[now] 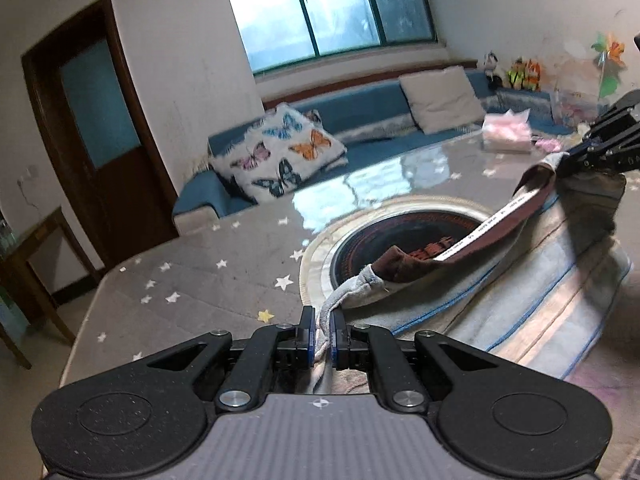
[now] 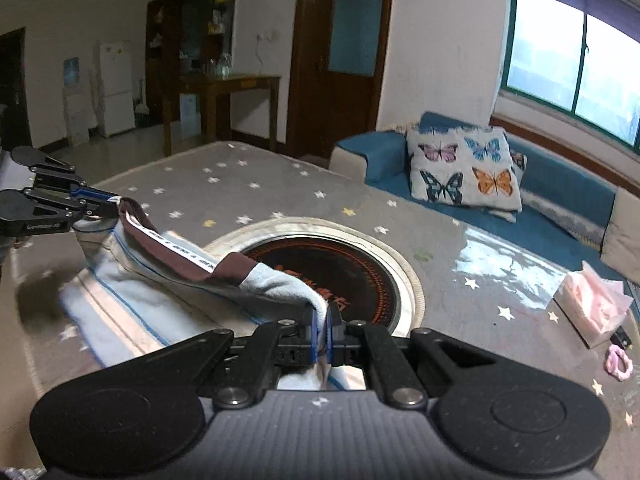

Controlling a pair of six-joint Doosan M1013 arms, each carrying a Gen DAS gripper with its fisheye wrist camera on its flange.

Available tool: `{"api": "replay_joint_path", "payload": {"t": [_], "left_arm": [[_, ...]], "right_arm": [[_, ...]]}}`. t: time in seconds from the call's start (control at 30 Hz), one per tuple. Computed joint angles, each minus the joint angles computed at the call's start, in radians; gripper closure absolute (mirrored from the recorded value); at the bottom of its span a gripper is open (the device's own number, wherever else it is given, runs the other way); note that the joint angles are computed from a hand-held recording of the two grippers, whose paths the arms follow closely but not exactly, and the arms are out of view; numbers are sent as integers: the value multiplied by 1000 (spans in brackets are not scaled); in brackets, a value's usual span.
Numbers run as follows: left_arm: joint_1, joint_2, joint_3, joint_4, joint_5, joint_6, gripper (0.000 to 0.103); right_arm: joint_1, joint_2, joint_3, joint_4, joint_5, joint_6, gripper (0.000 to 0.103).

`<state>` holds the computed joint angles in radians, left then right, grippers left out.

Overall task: Fold clothes
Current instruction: 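Lift the waistband hem with both grippers and carry it toward the collar, then lower the hem onto the collar end and open both grippers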

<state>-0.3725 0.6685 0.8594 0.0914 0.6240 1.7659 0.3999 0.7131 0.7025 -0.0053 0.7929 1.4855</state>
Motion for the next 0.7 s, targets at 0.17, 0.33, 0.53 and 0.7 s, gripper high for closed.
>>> {"api": "replay_joint_path", "payload": {"t": [0.17, 0.33, 0.53, 0.7], "left_arm": [[13, 114, -175, -11, 142, -12, 95], [12, 198, -302, 15, 245, -49, 89], [11, 255, -392, 80, 307, -153, 72], [10, 255, -401, 142, 309, -246, 67]], "right_arm": [[-16, 126, -189, 6, 125, 28, 99], [-23, 220, -315, 4, 197, 108, 98], [-29, 256, -351, -23, 203, 209, 77], [-29, 223, -288, -51, 123, 240, 72]]}}
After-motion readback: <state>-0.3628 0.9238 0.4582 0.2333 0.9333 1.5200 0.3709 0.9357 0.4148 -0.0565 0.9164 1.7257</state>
